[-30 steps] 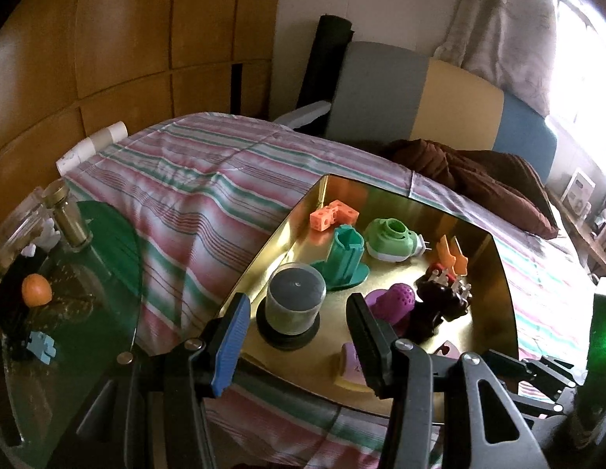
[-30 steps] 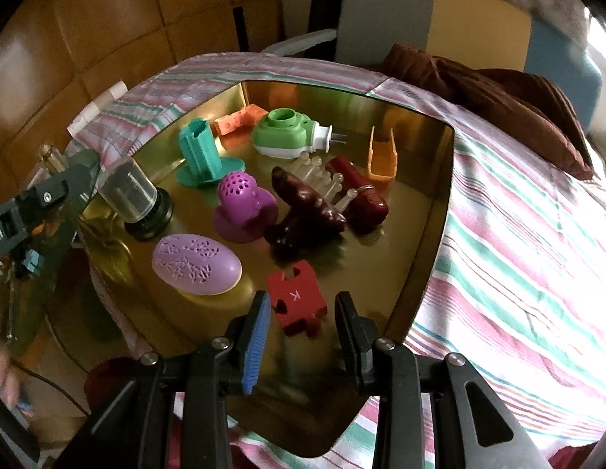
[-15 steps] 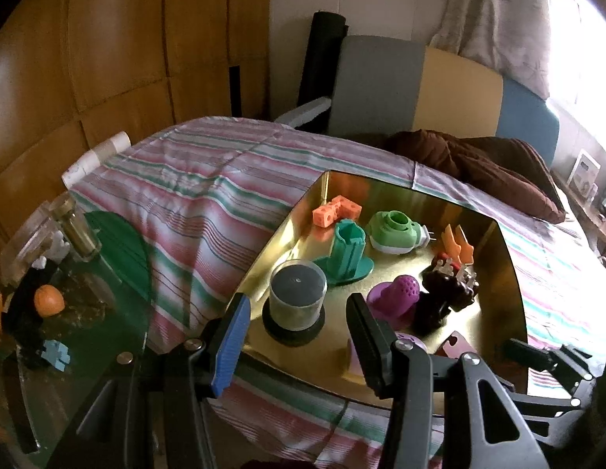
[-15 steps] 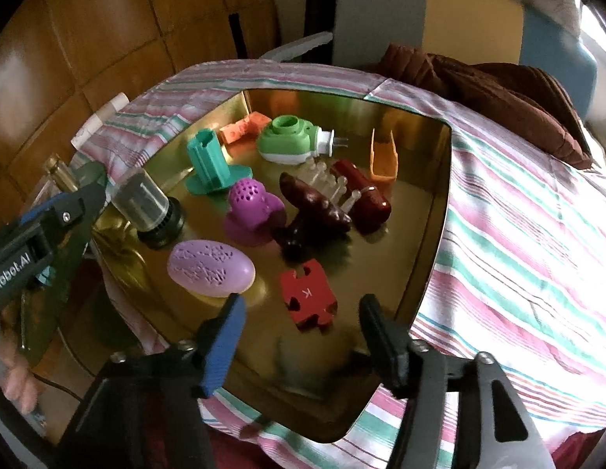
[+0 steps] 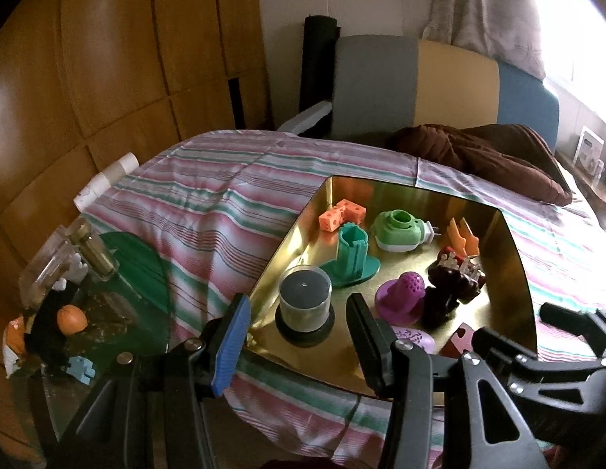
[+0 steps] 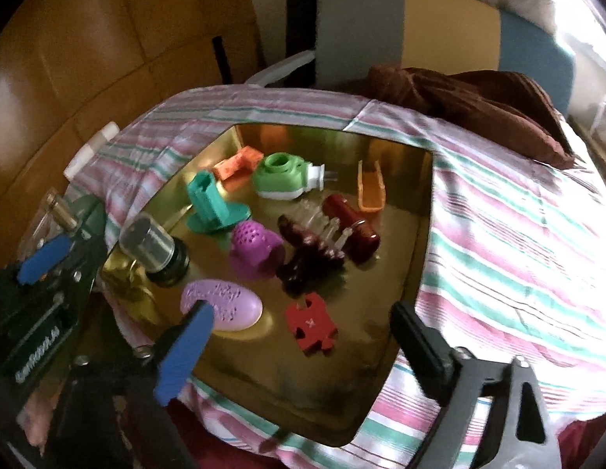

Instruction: Organize rigid objects

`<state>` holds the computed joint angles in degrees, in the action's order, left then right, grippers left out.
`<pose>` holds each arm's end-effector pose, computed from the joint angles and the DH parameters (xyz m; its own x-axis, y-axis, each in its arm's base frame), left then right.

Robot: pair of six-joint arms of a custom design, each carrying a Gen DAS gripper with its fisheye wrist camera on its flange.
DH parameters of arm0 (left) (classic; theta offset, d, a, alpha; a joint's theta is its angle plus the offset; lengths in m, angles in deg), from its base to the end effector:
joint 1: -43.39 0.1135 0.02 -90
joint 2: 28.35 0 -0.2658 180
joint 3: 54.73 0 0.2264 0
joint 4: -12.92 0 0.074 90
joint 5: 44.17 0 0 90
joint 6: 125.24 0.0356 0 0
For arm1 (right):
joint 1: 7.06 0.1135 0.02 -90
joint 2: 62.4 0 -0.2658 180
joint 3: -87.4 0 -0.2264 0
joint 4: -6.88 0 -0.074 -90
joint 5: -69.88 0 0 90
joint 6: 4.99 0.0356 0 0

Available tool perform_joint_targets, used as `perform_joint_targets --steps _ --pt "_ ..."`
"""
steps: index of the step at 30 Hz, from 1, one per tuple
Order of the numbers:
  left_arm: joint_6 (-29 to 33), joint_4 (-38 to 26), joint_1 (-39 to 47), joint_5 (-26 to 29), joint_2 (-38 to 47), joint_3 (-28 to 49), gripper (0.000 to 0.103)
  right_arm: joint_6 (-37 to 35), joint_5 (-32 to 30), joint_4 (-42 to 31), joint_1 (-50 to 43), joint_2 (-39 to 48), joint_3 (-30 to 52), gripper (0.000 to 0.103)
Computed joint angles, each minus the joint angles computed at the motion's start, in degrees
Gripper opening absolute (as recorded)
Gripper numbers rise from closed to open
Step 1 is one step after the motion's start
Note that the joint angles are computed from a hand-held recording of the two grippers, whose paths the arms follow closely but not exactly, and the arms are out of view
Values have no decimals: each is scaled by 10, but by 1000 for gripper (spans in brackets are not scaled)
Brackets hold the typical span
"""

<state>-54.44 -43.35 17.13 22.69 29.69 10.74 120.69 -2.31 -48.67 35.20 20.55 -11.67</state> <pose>0.1623 -0.0645 0.2879 -0.6951 0.0057 -0.7189 -0.0569 0.9964 0.0630 0.2083 0.1745 0.2782 -0.8101 0.0142 -0.5862 -0.0571 0.9930 0.1031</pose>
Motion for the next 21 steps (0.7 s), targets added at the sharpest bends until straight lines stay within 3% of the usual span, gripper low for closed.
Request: perform_joint_targets --steps 4,12,21 --pt "3 -4 7 15 3 4 52 24 28 -18 1 5 23 103" --pt "6 -18 27 47 6 15 52 42 71 -52 14 33 67 103" --pt "12 -31 33 44 8 27 51 64 101 -67 25 52 97 103"
